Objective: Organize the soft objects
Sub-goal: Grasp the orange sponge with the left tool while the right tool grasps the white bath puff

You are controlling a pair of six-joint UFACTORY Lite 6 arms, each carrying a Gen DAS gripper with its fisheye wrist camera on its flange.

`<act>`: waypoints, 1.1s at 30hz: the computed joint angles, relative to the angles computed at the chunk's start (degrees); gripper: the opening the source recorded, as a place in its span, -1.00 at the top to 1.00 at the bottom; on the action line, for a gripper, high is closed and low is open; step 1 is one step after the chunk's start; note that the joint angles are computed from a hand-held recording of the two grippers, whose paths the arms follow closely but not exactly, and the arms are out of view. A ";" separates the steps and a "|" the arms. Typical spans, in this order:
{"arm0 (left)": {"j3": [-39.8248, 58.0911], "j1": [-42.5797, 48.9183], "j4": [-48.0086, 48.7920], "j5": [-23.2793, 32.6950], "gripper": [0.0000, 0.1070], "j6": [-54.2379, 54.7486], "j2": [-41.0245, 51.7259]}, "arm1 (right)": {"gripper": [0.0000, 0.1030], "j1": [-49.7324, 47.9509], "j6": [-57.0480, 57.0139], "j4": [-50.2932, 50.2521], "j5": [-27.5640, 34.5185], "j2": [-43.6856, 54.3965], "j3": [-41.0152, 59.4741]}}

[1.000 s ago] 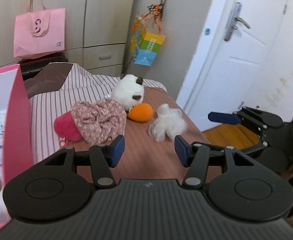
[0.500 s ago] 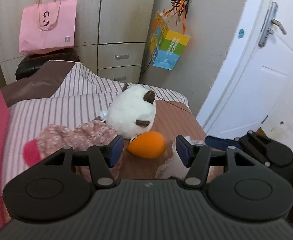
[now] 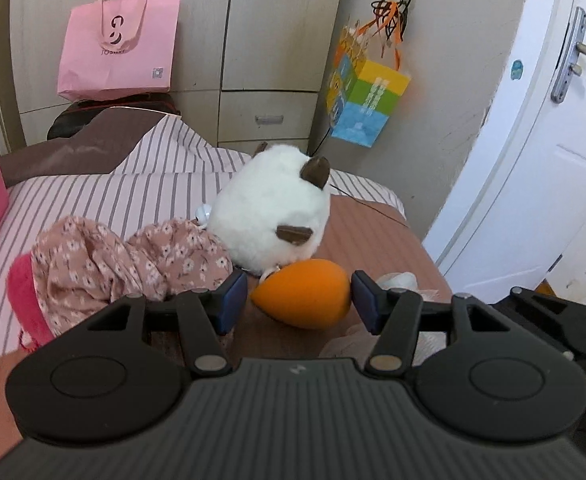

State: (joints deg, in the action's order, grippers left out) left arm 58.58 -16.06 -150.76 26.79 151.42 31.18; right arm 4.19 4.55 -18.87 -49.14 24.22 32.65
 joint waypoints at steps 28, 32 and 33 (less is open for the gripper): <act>-21.02 2.14 -3.92 9.12 0.12 7.08 -17.00 | 0.13 9.83 1.05 16.11 -1.39 -7.16 -8.58; -22.95 6.75 6.40 9.05 0.12 -0.98 -19.38 | 0.12 14.48 -0.55 22.58 -0.60 -9.93 -10.82; -23.73 7.45 6.94 9.17 0.12 -0.90 -20.02 | 0.12 15.60 -0.79 24.03 -0.69 -10.74 -11.55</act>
State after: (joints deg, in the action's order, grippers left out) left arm 34.85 -8.62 -143.82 35.96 150.52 11.16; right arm 19.79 3.76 5.16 -49.83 13.47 21.09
